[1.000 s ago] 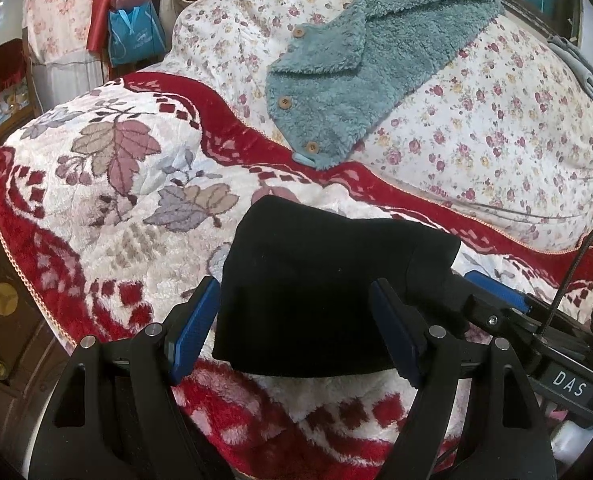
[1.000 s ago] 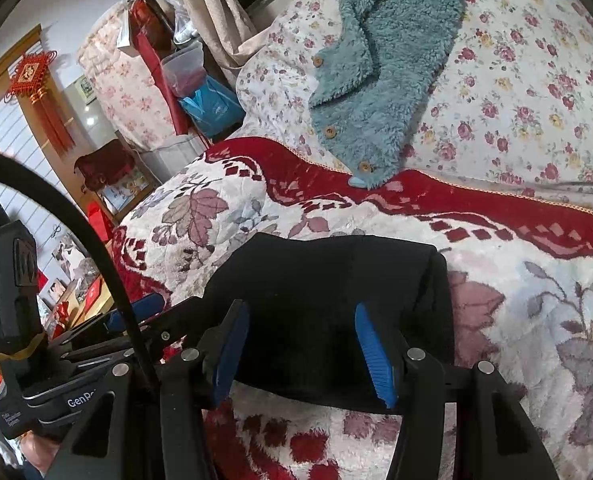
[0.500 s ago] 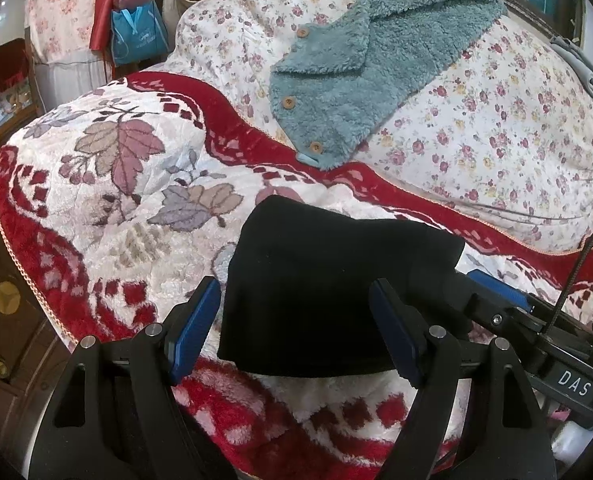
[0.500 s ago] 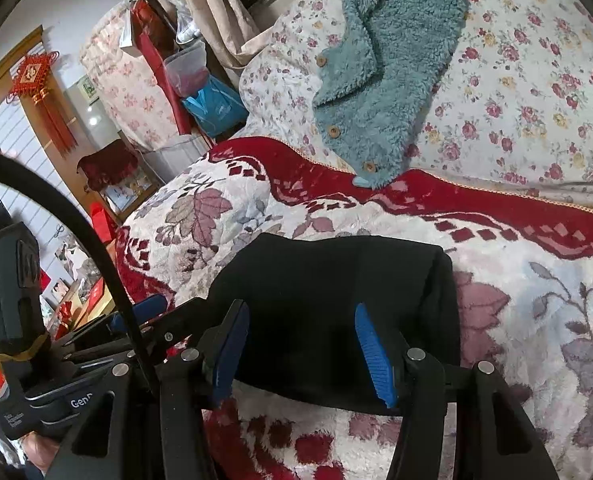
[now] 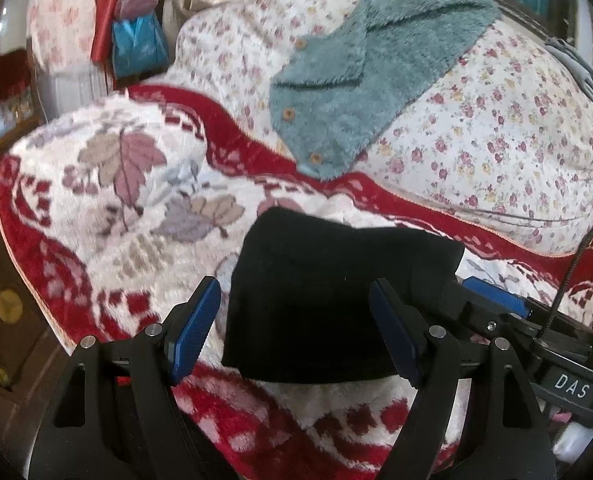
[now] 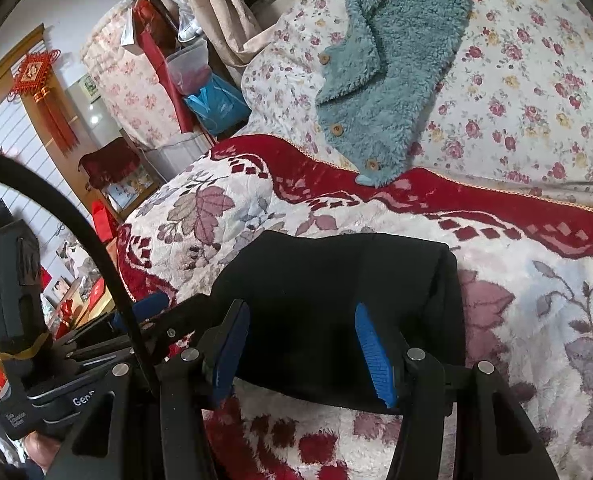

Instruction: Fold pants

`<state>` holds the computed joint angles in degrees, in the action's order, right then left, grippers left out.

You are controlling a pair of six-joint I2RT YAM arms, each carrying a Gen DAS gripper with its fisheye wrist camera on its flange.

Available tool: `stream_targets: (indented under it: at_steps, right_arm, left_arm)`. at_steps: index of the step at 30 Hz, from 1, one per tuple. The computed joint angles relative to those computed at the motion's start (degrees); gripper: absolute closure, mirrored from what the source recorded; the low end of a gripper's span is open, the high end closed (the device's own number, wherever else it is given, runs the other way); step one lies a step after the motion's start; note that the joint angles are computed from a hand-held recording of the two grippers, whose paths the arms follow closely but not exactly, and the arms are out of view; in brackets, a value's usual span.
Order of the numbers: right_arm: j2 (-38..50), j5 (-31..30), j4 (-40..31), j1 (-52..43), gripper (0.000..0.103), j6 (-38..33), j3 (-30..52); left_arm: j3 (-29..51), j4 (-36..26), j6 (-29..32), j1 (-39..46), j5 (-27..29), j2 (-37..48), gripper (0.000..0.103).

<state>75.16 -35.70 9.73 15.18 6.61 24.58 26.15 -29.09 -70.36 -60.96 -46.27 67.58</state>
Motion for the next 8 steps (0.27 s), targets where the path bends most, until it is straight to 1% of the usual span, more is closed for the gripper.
stream_targets:
  at_steps: [3, 8]
  right_arm:
    - [-0.02, 0.06, 0.07, -0.21, 0.050, 0.05, -0.11]
    - [-1.20, -2.19, -1.00, -3.61, 0.050, -0.47, -0.40]
  left_arm:
    - [0.58, -0.61, 1.06, -0.31, -0.09, -0.41, 0.025]
    - [4.20, -3.53, -0.32, -1.57, 0.28, 2.41, 0.025]
